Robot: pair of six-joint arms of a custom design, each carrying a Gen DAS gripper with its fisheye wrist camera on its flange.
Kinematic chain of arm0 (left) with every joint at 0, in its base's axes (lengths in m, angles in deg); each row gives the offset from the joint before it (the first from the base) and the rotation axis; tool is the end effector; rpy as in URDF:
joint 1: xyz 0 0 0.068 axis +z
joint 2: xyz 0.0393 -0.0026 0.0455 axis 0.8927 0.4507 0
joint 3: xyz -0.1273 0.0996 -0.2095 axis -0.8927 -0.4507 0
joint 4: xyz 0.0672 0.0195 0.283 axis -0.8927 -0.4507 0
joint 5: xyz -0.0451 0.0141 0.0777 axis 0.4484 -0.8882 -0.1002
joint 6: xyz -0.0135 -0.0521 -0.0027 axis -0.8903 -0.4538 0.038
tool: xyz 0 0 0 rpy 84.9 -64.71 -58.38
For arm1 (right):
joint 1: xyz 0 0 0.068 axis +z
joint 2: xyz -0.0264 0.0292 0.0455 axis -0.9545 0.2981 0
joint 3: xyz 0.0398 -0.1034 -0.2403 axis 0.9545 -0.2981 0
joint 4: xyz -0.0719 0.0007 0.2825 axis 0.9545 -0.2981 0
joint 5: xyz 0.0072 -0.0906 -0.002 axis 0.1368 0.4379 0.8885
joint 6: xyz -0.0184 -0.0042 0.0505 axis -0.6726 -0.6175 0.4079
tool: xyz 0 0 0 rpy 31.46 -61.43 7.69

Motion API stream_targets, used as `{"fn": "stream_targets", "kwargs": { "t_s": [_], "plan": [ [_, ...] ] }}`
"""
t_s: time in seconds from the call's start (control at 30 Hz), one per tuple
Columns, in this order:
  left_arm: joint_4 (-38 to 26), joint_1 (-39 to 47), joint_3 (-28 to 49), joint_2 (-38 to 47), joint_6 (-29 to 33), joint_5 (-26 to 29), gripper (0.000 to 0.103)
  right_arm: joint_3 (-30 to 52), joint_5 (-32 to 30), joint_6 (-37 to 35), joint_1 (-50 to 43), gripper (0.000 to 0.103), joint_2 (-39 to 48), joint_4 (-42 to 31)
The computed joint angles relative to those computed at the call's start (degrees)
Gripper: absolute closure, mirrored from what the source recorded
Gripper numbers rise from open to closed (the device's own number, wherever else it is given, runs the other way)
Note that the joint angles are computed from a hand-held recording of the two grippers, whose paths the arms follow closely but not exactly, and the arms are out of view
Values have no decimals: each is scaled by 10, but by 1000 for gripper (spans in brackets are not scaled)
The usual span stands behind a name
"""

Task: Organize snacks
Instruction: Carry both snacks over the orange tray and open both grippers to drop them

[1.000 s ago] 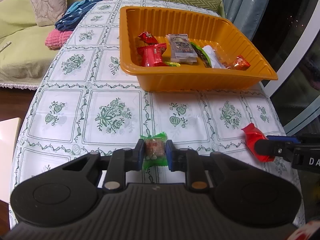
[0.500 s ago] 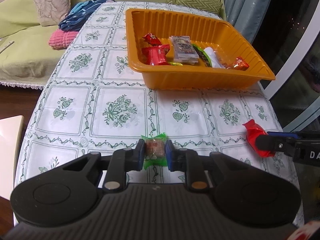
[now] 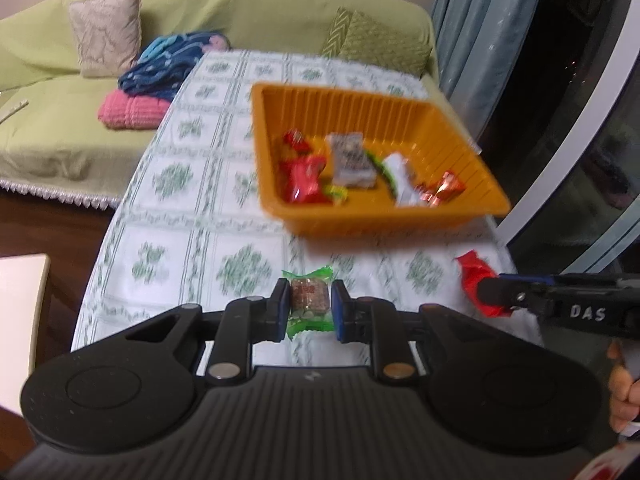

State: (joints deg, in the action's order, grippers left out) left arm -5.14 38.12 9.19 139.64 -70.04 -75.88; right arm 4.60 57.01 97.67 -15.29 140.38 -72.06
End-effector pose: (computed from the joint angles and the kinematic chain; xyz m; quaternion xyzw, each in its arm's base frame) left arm 0.2422 -0.1215 0.0895 0.2415 0.9076 -0.1659 0.3008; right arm 0.1256 0.1635 0.0799 0.1660 0.9103 0.1463 0.3498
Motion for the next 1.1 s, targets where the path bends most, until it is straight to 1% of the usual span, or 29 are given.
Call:
{"fn": "stream_targets", "kwargs": {
  "t_s": [0.1,0.17,0.27,0.5,0.8,1.1],
  "plan": [
    [-3,-9,17,-6,-6,8,84,1,7,-17,-10,77,-24,-11],
    [3,-21,31,1,-11,3,84,0,8,-30,-19,77,-38,-14],
    [13,-37,56,23,-17,-6,84,2,10,-46,-35,77,-53,-20],
    [27,-59,121,87,-20,-9,84,7,2,-102,-89,77,-79,-20],
    [24,-78,198,167,-15,-17,84,14,-40,-172,-170,77,-60,20],
    [8,-85,263,239,-15,-23,84,11,-68,-196,-212,77,-48,43]
  ]
}}
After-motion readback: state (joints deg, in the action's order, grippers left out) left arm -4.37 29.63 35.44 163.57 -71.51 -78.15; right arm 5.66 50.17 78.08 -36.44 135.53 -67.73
